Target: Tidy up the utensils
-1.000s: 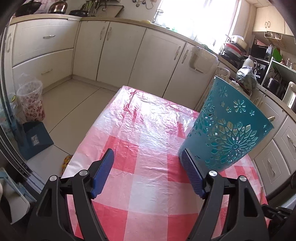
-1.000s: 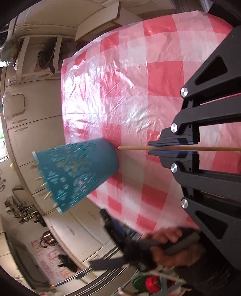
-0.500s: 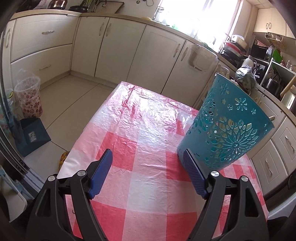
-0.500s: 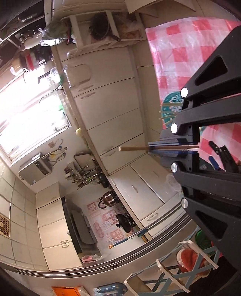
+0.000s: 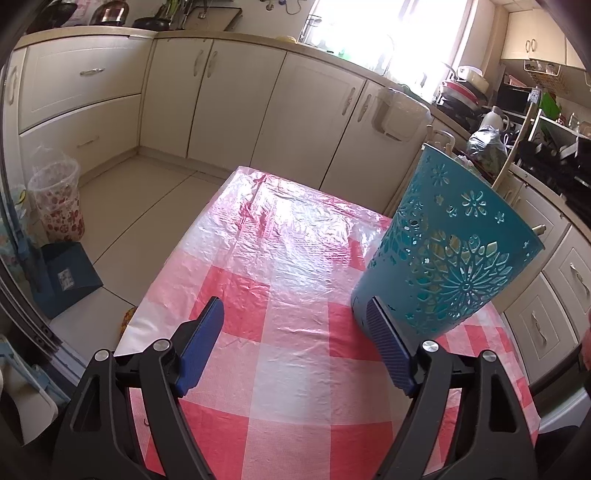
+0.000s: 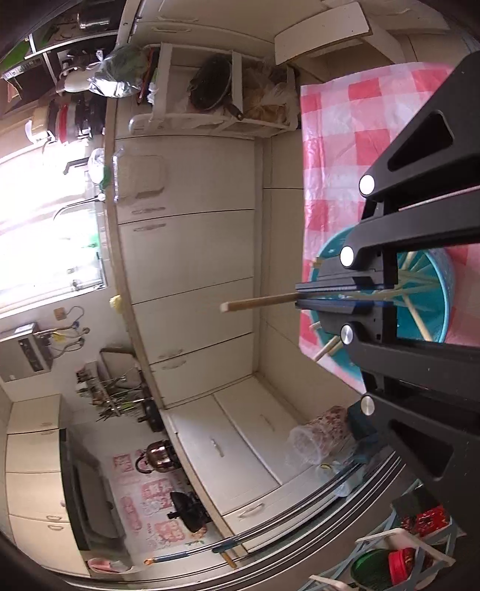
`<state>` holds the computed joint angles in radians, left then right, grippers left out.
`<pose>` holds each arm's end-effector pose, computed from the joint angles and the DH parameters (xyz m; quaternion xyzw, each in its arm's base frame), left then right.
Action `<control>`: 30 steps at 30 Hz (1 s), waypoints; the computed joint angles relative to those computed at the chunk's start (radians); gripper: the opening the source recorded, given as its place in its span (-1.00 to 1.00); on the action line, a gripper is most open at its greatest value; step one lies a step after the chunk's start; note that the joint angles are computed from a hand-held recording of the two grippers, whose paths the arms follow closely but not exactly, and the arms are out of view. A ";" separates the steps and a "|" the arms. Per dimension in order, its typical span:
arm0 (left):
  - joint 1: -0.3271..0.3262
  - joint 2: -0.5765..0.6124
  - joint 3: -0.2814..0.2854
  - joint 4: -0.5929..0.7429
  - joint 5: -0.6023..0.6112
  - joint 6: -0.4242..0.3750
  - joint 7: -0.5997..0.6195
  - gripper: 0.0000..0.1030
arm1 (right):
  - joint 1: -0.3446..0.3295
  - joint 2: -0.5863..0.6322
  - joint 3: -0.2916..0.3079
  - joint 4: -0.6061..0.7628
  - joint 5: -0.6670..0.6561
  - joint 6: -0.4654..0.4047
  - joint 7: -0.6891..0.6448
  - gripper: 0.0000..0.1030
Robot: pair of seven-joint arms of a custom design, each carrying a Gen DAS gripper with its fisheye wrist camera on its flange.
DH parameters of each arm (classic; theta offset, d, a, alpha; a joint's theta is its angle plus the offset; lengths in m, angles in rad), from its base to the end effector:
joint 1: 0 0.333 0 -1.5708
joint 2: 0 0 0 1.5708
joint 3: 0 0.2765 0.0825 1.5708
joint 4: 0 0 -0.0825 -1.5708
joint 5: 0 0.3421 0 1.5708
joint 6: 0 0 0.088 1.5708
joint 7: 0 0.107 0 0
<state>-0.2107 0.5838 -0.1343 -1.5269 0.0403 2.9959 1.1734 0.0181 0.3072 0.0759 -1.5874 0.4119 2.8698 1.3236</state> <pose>0.6604 -0.2176 0.4163 -0.6608 0.6145 -0.4012 0.1574 0.6489 0.0313 0.5493 -0.6153 0.6242 -0.2497 0.4116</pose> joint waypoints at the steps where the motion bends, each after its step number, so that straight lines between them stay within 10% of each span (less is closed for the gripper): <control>1: -0.004 -0.001 0.005 -0.001 0.004 0.000 -0.002 0.48 | 0.004 0.006 -0.005 -0.002 -0.009 -0.012 0.007 -0.92; 19: -0.042 -0.008 0.051 -0.003 0.067 0.004 -0.051 0.60 | -0.014 -0.132 0.011 -0.222 0.116 0.041 -0.075 -0.90; 22: -0.032 -0.036 0.031 -0.019 0.073 -0.001 -0.027 0.67 | 0.022 -0.227 -0.026 -0.354 0.087 0.095 -0.023 -0.13; 30: -0.126 -0.265 0.107 -0.193 0.211 -0.065 -0.154 0.85 | 0.001 -0.489 -0.049 -0.659 -0.413 0.096 0.448 0.61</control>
